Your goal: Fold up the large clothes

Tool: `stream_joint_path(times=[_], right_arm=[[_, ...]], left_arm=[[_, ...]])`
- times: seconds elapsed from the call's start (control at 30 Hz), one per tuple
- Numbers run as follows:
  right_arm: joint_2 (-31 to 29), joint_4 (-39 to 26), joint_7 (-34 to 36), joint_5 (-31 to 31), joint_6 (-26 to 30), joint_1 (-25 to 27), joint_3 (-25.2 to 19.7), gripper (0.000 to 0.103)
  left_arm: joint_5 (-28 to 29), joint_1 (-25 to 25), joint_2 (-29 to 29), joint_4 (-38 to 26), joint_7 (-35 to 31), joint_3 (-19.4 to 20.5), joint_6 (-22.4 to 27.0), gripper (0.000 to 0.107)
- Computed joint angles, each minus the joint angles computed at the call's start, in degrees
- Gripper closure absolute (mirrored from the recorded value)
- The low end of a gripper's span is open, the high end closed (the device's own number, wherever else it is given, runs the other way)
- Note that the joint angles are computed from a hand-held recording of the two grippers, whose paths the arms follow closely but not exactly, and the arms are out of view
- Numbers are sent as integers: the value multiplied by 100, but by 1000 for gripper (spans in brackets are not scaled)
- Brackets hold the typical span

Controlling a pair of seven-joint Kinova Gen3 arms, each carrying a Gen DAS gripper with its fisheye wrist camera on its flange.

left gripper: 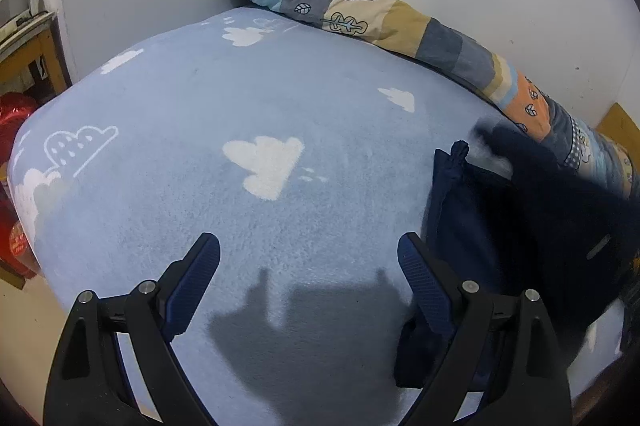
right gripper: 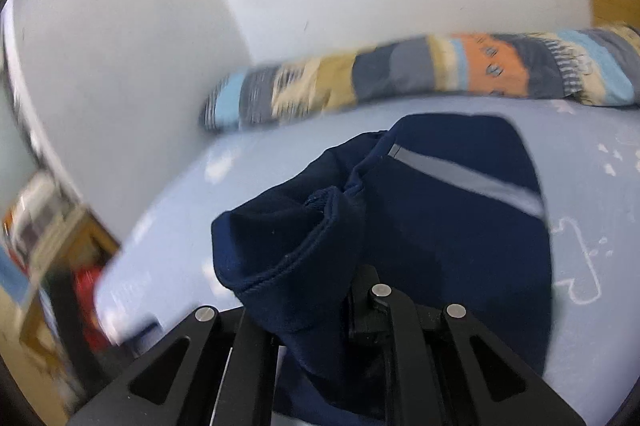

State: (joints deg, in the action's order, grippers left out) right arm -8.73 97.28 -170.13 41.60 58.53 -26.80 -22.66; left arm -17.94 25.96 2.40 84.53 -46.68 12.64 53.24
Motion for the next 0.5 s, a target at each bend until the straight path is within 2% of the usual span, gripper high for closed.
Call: stream_joint_path(times=[0.1,0.17,0.27,0.4,0.5], right_arm=[[454,193,365,-452,-11,-179,112,93],[596,333,390,-478,-7,-345,201,92],[504,494,414,-561,-94,-504,347,92],[457,303,466,-329,107,-626,226,92],[645,299,803,-609,30,-645,378,91]], left_arm=[[23,4,-10,20,-30,11,14,16],[6,12,13,13,-80,16,68,16],[85,-22,40,-11,-101,-25,85,16],[83,-20,28,3,-3,-29,36,16],[57,25,64,-36,-41,0,71,16]])
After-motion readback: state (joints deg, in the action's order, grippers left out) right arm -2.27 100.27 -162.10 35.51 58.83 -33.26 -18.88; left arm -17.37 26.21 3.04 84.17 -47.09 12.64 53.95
